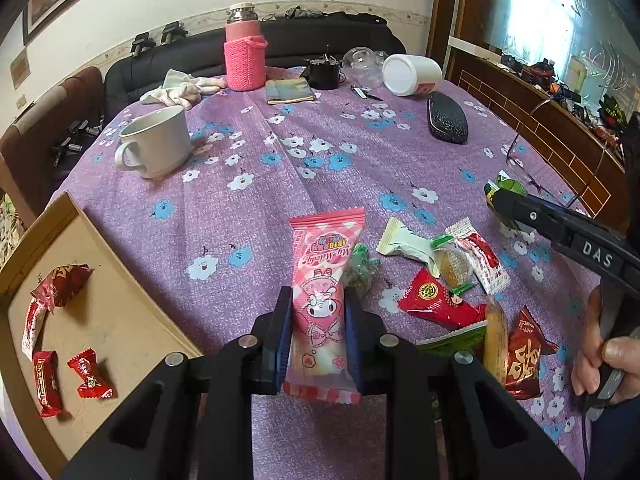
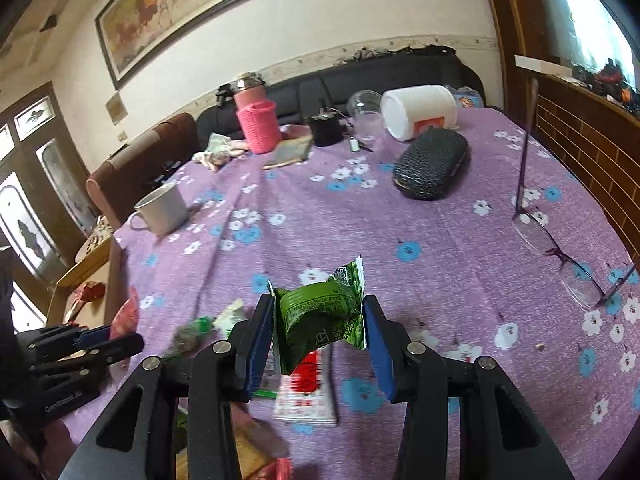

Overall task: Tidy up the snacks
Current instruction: 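Grasp the pink cartoon packet with the left tool while the right tool grasps the green packet, then carry both held packets over the cardboard box tray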

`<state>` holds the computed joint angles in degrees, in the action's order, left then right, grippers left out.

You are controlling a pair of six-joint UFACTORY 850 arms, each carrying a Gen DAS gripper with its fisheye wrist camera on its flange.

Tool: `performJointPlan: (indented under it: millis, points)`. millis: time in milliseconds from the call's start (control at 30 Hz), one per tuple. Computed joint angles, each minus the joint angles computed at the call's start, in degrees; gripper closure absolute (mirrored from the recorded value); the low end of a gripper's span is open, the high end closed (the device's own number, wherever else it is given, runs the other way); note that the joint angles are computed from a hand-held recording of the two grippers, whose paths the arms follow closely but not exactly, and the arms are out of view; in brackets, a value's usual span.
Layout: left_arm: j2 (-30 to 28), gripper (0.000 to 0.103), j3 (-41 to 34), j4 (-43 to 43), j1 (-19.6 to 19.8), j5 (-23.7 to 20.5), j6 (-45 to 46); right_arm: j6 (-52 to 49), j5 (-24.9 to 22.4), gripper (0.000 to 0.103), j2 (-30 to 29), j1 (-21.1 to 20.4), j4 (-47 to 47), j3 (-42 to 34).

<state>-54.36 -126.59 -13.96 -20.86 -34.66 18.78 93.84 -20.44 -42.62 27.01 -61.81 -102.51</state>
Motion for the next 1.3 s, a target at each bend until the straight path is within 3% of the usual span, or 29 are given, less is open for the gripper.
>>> performJointPlan:
  millis: [167, 433, 1300]
  points:
    - [0.0, 0.080, -0.1, -0.6, 0.2, -0.3, 0.2, 1.7, -0.5, 0.056, -0.2, 0.7, -2.8, -0.5]
    - [0.3, 0.080, 0.1, -9.9, 1.2, -1.6, 7.9, 4.8, 0.2, 0.056, 0.4, 0.5, -5.2, 0.5]
    - [0.2, 0.080, -0.3, -7.8, 1.2, -0.6, 5.0, 6.5, 2.9, 0.056, 0.9, 1.4, -9.3, 1.0]
